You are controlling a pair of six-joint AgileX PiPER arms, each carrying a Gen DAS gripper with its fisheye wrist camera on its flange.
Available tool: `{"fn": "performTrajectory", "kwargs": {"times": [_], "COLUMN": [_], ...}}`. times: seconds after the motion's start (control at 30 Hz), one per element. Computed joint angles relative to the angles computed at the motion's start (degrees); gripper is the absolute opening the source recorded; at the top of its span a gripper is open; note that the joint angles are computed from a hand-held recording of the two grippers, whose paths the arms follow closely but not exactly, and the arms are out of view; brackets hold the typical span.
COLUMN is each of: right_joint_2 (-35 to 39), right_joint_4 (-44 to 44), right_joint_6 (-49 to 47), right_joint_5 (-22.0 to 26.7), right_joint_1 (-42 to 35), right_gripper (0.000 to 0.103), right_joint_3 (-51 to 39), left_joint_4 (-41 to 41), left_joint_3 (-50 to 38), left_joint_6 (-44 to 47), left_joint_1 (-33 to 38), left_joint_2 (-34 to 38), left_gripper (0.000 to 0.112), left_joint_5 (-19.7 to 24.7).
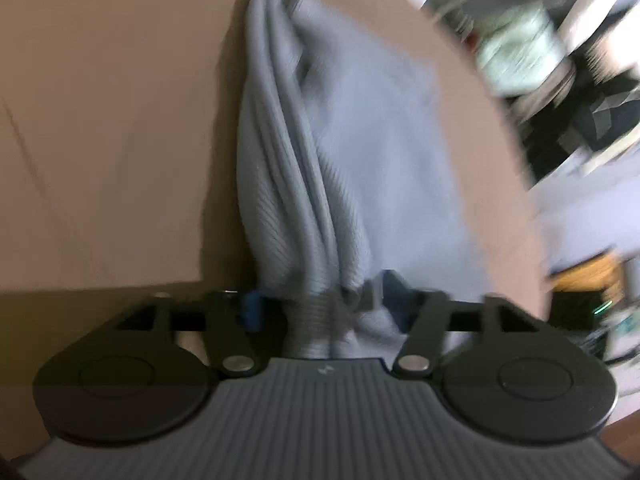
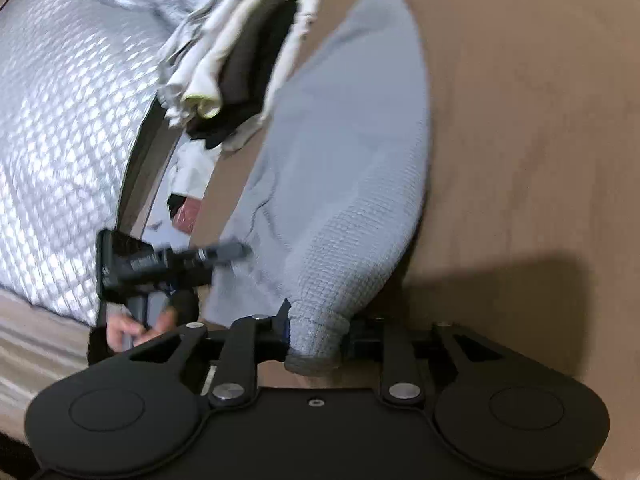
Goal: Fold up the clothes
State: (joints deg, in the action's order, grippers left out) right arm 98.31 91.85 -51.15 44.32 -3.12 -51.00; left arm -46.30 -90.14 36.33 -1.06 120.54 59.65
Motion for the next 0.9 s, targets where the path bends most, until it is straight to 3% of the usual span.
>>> {"fn": "performTrajectory", "kwargs": {"times": [0.07, 0.1, 0.13, 0.17, 0.23, 0.27, 0.4, 0.47, 0.53, 0.73, 0.8, 0.9], "right_joint_2": [-0.06, -0.16, -0.16, 0.00, 0.30, 0.48, -1.08, -4.13, -6.54, -13.96, -16.67, -18.48], "right_joint_4": [3.00, 4.49, 5.41, 5.57, 4.49, 4.07, 3.72, -1.04, -3.23, -7.48, -8.49, -9.04], "right_joint_6": [-1.71, -2.68, -3.33, -3.60, -4.21, -4.89, -9.06, -8.80, -8.02, -2.65, -1.05, 1.10], "right_joint_5": [0.33, 0.32, -0.11, -1.22, -3.24, -3.49, 0.00, -1.37, -0.50, 10.54, 13.04, 13.22], "right_joint_1": [-0.41, -0.56, -0.22, 0.86, 2.53, 2.76, 1.84, 2.80, 2.21, -4.70, -5.73, -6.38], "right_gripper": [0.054, 0.056, 0.056, 0.056, 0.038, 0.018, 0.017, 0.017, 0.016, 0.016, 0.016, 0.016], "right_joint_3": [2.52, 3.81, 4.35, 3.84, 2.15, 1.31, -0.97, -2.17, -1.93, 2.58, 4.58, 6.43], "left_joint_4": [0.88, 0.09, -1.26, -1.85, -2.63, -1.50, 8.62, 3.71, -4.96, -8.21, -7.32, -4.10], "left_joint_3": [0.06, 0.01, -0.18, -0.15, 0.03, 0.99, 9.35, 12.23, 13.04, 17.46, 20.22, 20.71], "left_joint_6": [3.02, 3.08, 2.94, 2.48, 1.43, 0.13, -5.53, -5.53, -1.62, -2.26, -2.15, -4.23], "left_joint_1": [-1.75, -2.02, -2.02, -1.90, -1.66, -2.14, -6.88, -6.15, -2.77, 3.34, 3.49, 0.70], "left_joint_2": [-0.97, -0.77, -0.11, 0.12, 0.36, -0.90, -11.00, -13.32, -12.26, -14.88, -17.37, -17.42], "left_gripper": [0.069, 0.058, 0.033, 0.023, 0.017, 0.017, 0.016, 0.016, 0.016, 0.015, 0.016, 0.016], "left_joint_5": [-0.38, -0.56, -0.82, -1.51, -3.11, -4.61, -14.39, -13.67, -7.67, 4.86, 5.45, 1.02]}}
